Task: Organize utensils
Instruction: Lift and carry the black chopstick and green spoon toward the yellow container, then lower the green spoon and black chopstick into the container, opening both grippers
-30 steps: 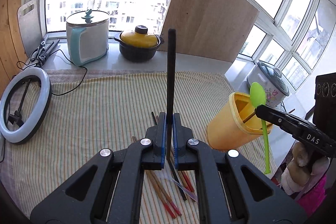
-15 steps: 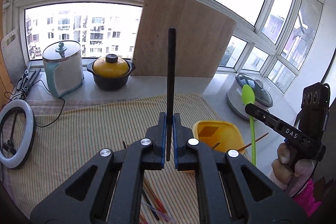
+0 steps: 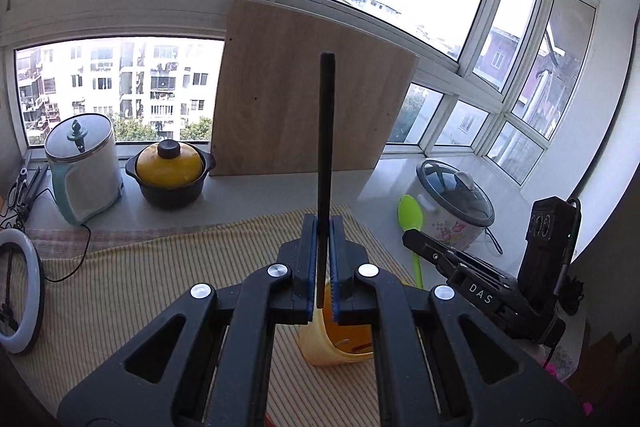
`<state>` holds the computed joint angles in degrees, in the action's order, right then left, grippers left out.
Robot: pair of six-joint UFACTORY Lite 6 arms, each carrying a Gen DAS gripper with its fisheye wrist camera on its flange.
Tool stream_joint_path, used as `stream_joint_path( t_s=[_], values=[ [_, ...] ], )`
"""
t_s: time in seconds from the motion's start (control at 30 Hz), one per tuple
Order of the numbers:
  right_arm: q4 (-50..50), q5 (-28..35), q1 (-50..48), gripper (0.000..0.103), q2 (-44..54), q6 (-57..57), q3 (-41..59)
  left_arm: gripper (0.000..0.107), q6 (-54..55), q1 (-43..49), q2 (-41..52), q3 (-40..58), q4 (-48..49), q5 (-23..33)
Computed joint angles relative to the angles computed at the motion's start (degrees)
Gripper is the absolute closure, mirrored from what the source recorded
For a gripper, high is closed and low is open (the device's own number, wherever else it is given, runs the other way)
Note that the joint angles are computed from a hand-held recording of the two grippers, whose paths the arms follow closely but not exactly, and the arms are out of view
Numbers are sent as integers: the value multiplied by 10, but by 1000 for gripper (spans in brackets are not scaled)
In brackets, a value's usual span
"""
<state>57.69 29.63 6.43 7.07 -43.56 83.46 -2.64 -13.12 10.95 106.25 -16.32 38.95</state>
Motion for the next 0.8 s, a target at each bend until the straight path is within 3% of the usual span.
stream_joint_path(
  t_s=[0.53,0.8],
  values=[
    [-59,-88,31,101,32,41,-8,104,-36,-46,63,31,31,5],
    [-30,-67,23,101,23,14,-29,104,-32,-43,64,27,29,6]
  ],
)
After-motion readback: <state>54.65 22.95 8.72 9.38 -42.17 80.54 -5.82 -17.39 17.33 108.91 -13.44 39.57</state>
